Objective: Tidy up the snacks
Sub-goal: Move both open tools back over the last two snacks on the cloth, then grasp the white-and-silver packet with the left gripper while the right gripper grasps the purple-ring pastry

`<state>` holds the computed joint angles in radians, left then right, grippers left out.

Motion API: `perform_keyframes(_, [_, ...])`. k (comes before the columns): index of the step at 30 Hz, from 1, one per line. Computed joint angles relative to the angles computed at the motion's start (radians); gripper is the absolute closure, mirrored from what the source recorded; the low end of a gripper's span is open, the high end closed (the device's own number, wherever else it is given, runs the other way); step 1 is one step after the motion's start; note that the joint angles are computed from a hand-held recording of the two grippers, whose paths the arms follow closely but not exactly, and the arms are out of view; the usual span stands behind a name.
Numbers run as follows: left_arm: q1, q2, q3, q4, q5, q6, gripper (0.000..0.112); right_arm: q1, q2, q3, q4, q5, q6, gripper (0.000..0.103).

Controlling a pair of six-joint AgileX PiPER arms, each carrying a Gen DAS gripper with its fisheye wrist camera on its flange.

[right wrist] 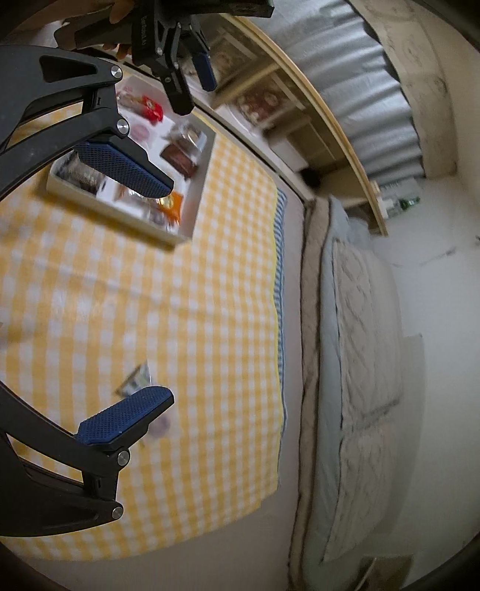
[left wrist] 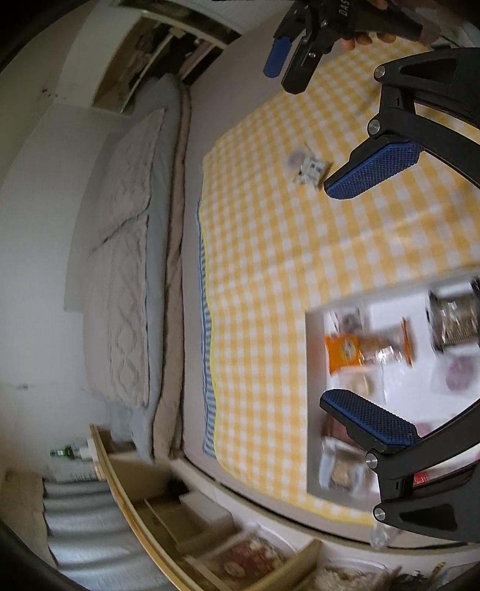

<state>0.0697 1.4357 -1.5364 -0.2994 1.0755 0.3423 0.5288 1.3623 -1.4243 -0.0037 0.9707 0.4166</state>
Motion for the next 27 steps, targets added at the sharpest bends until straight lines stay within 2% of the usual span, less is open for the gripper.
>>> perform_keyframes(6, [-0.172, 0.114, -0.046, 0.051, -0.069, -0.071, 0.009, -0.149, -0.033, 0.07, 0.06, -0.019, -0.119, 0.0])
perform_keyframes(10, [-0.249, 0.212, -0.099, 0.035, -0.09, -0.065, 0.009, -0.241, -0.043, 0.128, 0.107, -0.055, -0.229, 0.0])
perform_keyframes(18, [-0.403, 0.426, -0.216, 0.093, -0.16, -0.047, 0.009, -0.41, -0.002, 0.213, 0.201, -0.097, -0.397, 0.0])
perform_keyframes(23, [-0.462, 0.606, -0.35, 0.095, -0.194, 0.015, 0.012, -0.481, 0.043, 0.248, 0.234, -0.125, -0.464, 0.0])
perform_keyframes(27, [-0.502, 0.808, -0.565, 0.137, -0.143, 0.026, 0.016, -0.534, 0.085, 0.266, 0.261, -0.156, -0.504, 0.0])
